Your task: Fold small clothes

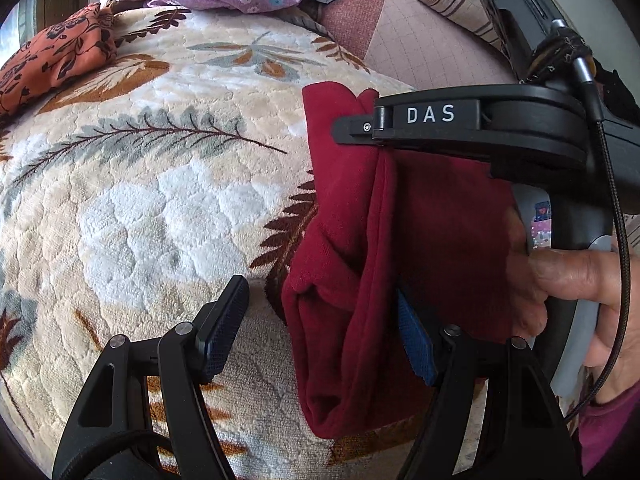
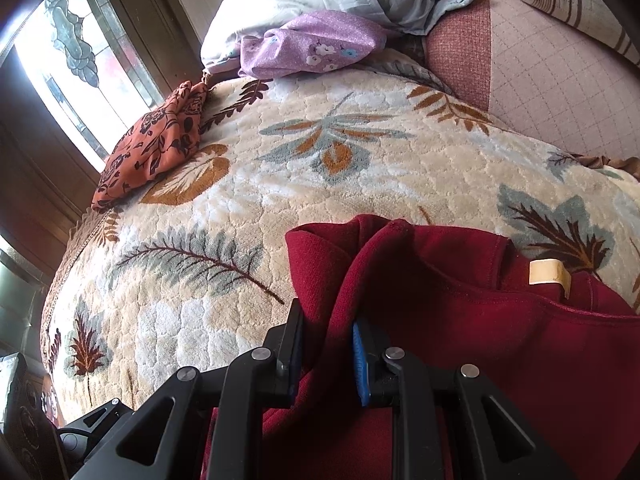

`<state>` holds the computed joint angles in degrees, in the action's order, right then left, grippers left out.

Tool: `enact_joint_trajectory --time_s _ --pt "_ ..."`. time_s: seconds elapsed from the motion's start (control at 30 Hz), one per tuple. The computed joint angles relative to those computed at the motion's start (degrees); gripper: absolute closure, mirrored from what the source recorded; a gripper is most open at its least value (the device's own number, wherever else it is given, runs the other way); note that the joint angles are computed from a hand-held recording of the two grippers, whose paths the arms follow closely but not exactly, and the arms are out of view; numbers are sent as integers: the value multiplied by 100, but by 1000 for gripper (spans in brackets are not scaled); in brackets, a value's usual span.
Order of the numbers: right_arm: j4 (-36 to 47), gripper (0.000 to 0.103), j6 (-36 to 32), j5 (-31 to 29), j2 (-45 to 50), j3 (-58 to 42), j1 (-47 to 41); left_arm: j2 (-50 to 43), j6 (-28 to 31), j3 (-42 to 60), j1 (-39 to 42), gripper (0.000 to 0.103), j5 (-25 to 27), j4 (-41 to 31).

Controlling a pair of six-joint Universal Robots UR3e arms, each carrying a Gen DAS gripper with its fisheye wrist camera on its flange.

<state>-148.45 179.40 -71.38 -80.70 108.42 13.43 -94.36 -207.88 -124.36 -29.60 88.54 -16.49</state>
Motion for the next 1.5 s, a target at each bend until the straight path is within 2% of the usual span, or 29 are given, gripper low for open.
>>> enact_joint_trajectory --time_s 0.1,0.17,0.27,0.3,0.37,0.47,0.5,0.53,0.57,0.67,0.73,0.8,0.87,0.93,0.97,1.07,1.2,1.27,1.33,1.37,1.4,1.5 --pt "-29 83 34 -197 235 -172 172 -75 3 54 -46 31 80 10" --pt "12 79 6 -380 444 -353 309 -90 -5 27 -47 31 98 66" --pt "-92 78 43 -350 461 -313 282 -82 -14 -40 -27 32 69 201" --pt "-176 78 66 -254 361 -180 213 -51 -55 -78 -22 34 35 259" --pt "-269 81 90 -57 65 97 52 42 -122 -140 34 58 -257 357" --pt "-279 86 -4 507 -714 649 -434 108 -229 199 -366 58 83 124" --pt "-236 93 -47 667 -1052 842 -639 116 -282 351 -506 58 175 26" --pt "-149 94 -124 827 -1445 1028 -896 113 -348 492 -627 60 263 -57" --pt "40 94 -246 1020 -1818 1148 -1179 83 -403 672 -763 65 393 -166" --pt "1224 95 -880 1743 -2817 1262 -2243 -22 -501 1082 -955 65 623 -488" --pt "1997 94 -1332 1823 -3167 1195 -2640 -67 -543 1134 -901 65 577 -541" --pt "2353 93 -1546 1908 -3369 1267 -2827 -76 -593 1098 -888 65 591 -529" --pt "2285 81 -1468 1943 -3350 1379 -2755 -72 -603 1029 -911 65 633 -475" --pt "1686 24 -973 1710 -2873 1372 -2261 -58 -608 940 -943 65 649 -376" --pt "1425 19 -749 1563 -2565 1289 -1967 -55 -586 885 -939 65 643 -317" --pt "915 19 -335 903 -1456 628 -927 -42 -524 691 -838 65 538 -144" --pt "1063 21 -215 -216 143 -717 255 -23 -484 505 -680 65 463 -124" --pt "1067 35 -202 -523 644 -1040 560 -33 -470 451 -611 67 462 -171" --pt "585 64 -126 -1115 718 -930 801 -62 -466 411 -559 67 409 -157" --pt "424 68 -109 -997 608 -758 700 -102 -480 444 -576 67 427 -175" --pt "281 77 -63 -702 414 -487 488 -149 -502 527 -628 67 486 -236" --pt "112 83 -82 231 -323 286 -222 -281 -563 835 -883 67 732 -418"
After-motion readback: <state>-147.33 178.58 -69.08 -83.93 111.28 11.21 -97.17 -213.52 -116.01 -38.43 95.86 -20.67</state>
